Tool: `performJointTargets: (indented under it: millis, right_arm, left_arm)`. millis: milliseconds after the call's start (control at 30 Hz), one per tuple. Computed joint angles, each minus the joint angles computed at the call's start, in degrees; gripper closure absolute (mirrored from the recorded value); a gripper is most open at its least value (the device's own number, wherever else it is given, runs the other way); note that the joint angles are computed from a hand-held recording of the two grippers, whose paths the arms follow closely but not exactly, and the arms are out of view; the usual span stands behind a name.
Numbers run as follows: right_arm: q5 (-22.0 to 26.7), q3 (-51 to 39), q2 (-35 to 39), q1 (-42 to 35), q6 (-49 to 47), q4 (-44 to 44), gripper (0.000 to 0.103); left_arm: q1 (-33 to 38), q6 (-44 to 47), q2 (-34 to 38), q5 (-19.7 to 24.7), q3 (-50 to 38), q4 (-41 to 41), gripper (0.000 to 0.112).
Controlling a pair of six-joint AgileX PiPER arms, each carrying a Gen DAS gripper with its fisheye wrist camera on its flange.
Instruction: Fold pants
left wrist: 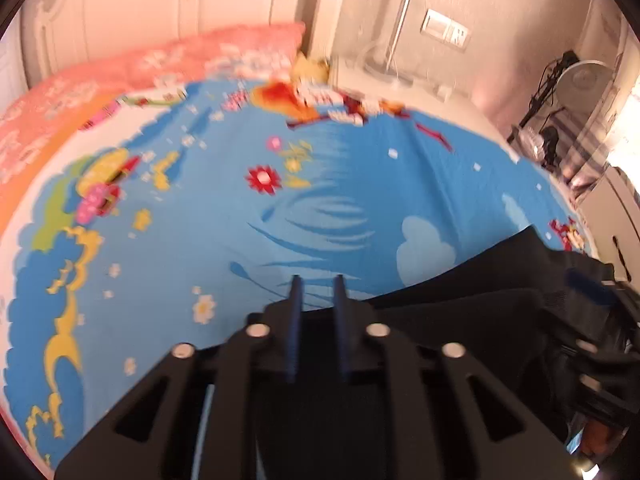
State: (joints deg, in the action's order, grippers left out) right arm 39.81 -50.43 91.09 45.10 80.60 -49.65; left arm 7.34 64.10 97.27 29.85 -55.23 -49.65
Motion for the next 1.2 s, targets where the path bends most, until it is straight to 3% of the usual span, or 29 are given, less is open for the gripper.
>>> performJointTargets:
  millis: [67,233,400,567,633,767,867,967,1067,1100,1133,1200]
  right_arm:
    - [-2.49,0.26,1.96,-2.11,-1.91,1.63,0.035]
    - [-2.66,1.83,3.40,-0.83,4.32,-2.88,0.034]
    - [-2.74,2.93,3.69,-0.26,7.44,-5.58,0.033]
    - [-1.34,1.57,4.30,-0.48,6.05,-4.77,0.032]
    - [0.73,1.77,2.79,0.80,6.57,-4.29,0.032]
    - [9.93,3.74,-3.70,9.64,11.71,-4.63,0.032]
    - [12.72,6.45,-6.88,15.45,15.09,-2.80,0.032]
    - [11.73,8.71,-6.08,17.13,17.11,-0.96,0.032]
    - [6.52,11.14,-4.82,15.78,18.79,-1.35,0.032]
    - [7.23,10.59,-4.11,16.22,18.75,-1.42,0.031]
    - [8.61,9.59,-3.02,16.88,17.75,-1.40,0.030]
    - [9.17,9.36,-1.94,17.62,18.84,-1.99,0.029]
  left_arm:
    - [2.99,8.23,-6.44,0.59,5.83,-6.70,0.072]
    - [14.31,26.13,-21.12,7.90,22.10,-19.23,0.072]
    - [28.07,38.54,-26.93,16.96,34.28,-23.51,0.072]
    - [27.08,50.97,-26.34,11.09,40.86,-29.82,0.072]
    - [25.82,51.22,-26.56,9.68,41.16,-30.88,0.072]
    - [26.76,52.10,-25.44,10.36,41.24,-31.69,0.072]
    - [26.84,53.15,-24.87,10.39,41.58,-32.86,0.073]
    - [27.09,52.47,-24.16,10.97,40.98,-32.42,0.072]
    - [31.62,49.78,-22.66,16.37,39.41,-28.61,0.067]
    - [34.60,47.84,-21.84,19.63,38.33,-26.38,0.055]
    - [37.07,46.39,-21.50,21.54,37.66,-25.16,0.051]
    - [40.49,45.68,-21.35,23.23,37.15,-23.57,0.050]
